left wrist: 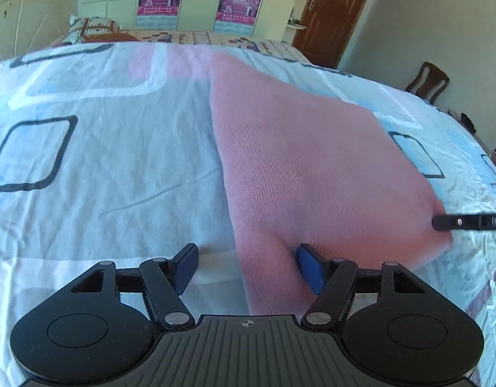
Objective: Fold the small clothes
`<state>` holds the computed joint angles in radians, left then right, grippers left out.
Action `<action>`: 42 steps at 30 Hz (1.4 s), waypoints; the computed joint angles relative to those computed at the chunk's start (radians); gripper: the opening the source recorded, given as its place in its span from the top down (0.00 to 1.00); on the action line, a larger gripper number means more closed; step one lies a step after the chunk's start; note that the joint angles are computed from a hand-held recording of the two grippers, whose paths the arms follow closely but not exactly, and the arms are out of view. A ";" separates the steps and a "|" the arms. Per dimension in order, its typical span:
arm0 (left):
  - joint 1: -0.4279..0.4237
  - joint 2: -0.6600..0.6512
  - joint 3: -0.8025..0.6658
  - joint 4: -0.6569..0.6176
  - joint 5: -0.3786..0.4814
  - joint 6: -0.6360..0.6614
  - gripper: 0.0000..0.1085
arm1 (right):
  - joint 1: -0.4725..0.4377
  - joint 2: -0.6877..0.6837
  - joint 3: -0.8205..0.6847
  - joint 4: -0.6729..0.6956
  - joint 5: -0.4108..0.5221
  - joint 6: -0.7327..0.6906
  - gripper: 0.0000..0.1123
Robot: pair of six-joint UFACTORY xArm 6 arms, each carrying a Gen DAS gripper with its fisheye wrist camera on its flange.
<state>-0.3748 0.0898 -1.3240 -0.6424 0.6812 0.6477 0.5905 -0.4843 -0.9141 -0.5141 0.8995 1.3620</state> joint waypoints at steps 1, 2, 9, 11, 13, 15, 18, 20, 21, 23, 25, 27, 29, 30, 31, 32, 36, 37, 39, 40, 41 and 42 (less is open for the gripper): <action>0.003 -0.028 0.021 -0.057 -0.021 0.052 0.37 | 0.019 0.002 -0.027 -0.034 0.043 0.029 0.79; 0.002 -0.044 0.029 -0.092 -0.035 0.085 0.37 | 0.048 0.003 -0.054 -0.097 0.086 0.049 0.79; -0.040 0.046 -0.060 -0.101 0.027 0.059 0.52 | 0.058 0.173 -0.196 -0.164 0.118 -0.180 0.87; -0.028 0.053 -0.081 -0.135 0.076 0.057 0.44 | 0.039 0.206 -0.195 -0.105 0.156 -0.225 0.85; -0.007 0.058 -0.117 -0.161 0.100 0.075 0.44 | 0.035 0.207 -0.224 -0.086 0.177 -0.251 0.86; -0.006 0.085 -0.157 -0.190 0.054 0.090 0.44 | 0.044 0.206 -0.253 -0.186 0.169 -0.223 0.85; -0.018 0.204 -0.315 -0.180 0.050 0.035 0.45 | -0.020 0.248 -0.296 -0.226 0.068 -0.224 0.84; -0.033 0.295 -0.435 -0.136 0.084 -0.025 0.45 | -0.072 0.307 -0.328 -0.205 0.007 -0.271 0.84; -0.046 0.335 -0.482 -0.073 0.096 -0.064 0.45 | -0.099 0.336 -0.338 -0.171 -0.021 -0.298 0.85; -0.067 0.378 -0.519 0.015 0.096 -0.100 0.45 | -0.134 0.399 -0.374 -0.074 0.018 -0.376 0.86; -0.067 0.368 -0.523 -0.006 0.098 -0.076 0.45 | -0.147 0.398 -0.355 -0.061 0.008 -0.385 0.87; -0.061 0.361 -0.526 -0.078 0.074 -0.020 0.45 | -0.131 0.399 -0.385 -0.096 0.037 -0.362 0.82; -0.061 0.407 -0.593 -0.072 0.073 -0.038 0.45 | -0.121 0.403 -0.400 -0.174 0.027 -0.320 0.79; -0.062 0.448 -0.650 -0.056 0.086 -0.066 0.45 | -0.131 0.417 -0.416 -0.175 0.013 -0.321 0.80; -0.063 0.491 -0.711 -0.041 0.106 -0.089 0.45 | -0.144 0.432 -0.429 -0.173 -0.004 -0.322 0.79; -0.066 0.536 -0.775 -0.019 0.132 -0.111 0.45 | -0.156 0.449 -0.442 -0.160 -0.023 -0.334 0.79; -0.089 0.679 -0.975 0.113 0.212 -0.185 0.45 | -0.196 0.511 -0.465 -0.082 -0.024 -0.411 0.81; -0.091 0.689 -0.996 0.126 0.219 -0.200 0.44 | -0.206 0.493 -0.432 -0.092 -0.063 -0.384 0.81; -0.091 0.683 -1.006 0.101 0.215 -0.182 0.45 | -0.208 0.486 -0.431 -0.078 -0.058 -0.377 0.81; -0.090 0.657 -0.968 0.048 0.181 -0.140 0.45 | -0.200 0.483 -0.436 -0.093 -0.046 -0.367 0.81; -0.091 0.653 -0.962 0.036 0.163 -0.132 0.45 | -0.193 0.475 -0.433 -0.130 -0.050 -0.334 0.80; -0.095 0.677 -0.998 0.064 0.158 -0.150 0.45 | -0.191 0.466 -0.425 -0.167 -0.067 -0.300 0.80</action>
